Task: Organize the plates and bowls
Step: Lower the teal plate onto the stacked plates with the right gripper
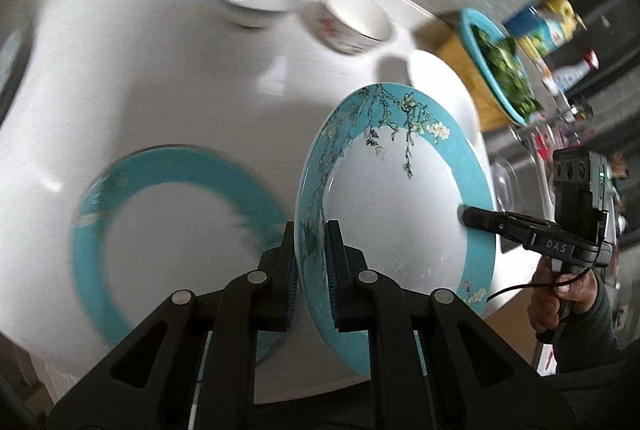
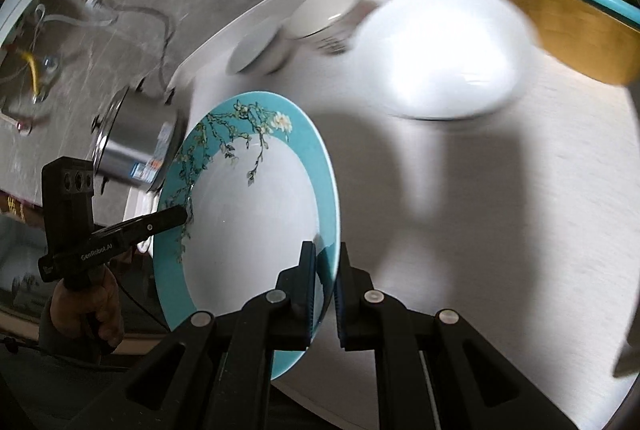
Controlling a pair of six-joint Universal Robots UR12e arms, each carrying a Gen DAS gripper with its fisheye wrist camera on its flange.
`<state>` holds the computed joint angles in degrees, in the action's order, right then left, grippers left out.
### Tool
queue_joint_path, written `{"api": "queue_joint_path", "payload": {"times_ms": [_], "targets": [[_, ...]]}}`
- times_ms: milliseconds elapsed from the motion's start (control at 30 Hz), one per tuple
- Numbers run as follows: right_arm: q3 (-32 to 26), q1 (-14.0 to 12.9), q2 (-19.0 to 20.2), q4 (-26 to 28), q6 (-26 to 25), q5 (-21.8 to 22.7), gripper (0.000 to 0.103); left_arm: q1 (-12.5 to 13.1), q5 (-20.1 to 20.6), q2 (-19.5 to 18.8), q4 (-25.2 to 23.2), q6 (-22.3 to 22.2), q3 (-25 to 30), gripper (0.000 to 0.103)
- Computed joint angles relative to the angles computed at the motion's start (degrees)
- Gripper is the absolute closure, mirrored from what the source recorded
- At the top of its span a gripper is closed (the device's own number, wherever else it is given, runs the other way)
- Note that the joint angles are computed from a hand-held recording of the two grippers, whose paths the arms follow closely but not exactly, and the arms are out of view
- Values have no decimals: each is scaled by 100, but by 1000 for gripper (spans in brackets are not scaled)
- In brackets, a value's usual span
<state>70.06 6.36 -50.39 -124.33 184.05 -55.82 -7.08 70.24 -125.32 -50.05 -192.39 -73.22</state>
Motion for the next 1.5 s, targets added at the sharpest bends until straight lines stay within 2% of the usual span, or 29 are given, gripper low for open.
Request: {"api": "queue_joint_path", "payload": {"times_ms": [233,433,733,933,1300,1500], "targets": [[-739,333,450,539,-369,205,92,440,277,444,206,-96,-668,93],[-1166,540,719,942,-651,143,92,770,402,704,257,16,-1124,91],[-1402,746,910,1175,-668,-54,92,982,432,748,213,143,-1418,89],[-1540,836,993,1240,-615,-230,92,1026,417,730,236,221,-1511,88],[-1553,930,1002,1108,-621,-673,91,806,545,452,322,204,-1261,87],[-1516,1010,982,1019,-692,-1073,88,689,785,380,243,414,-1116,86]]}}
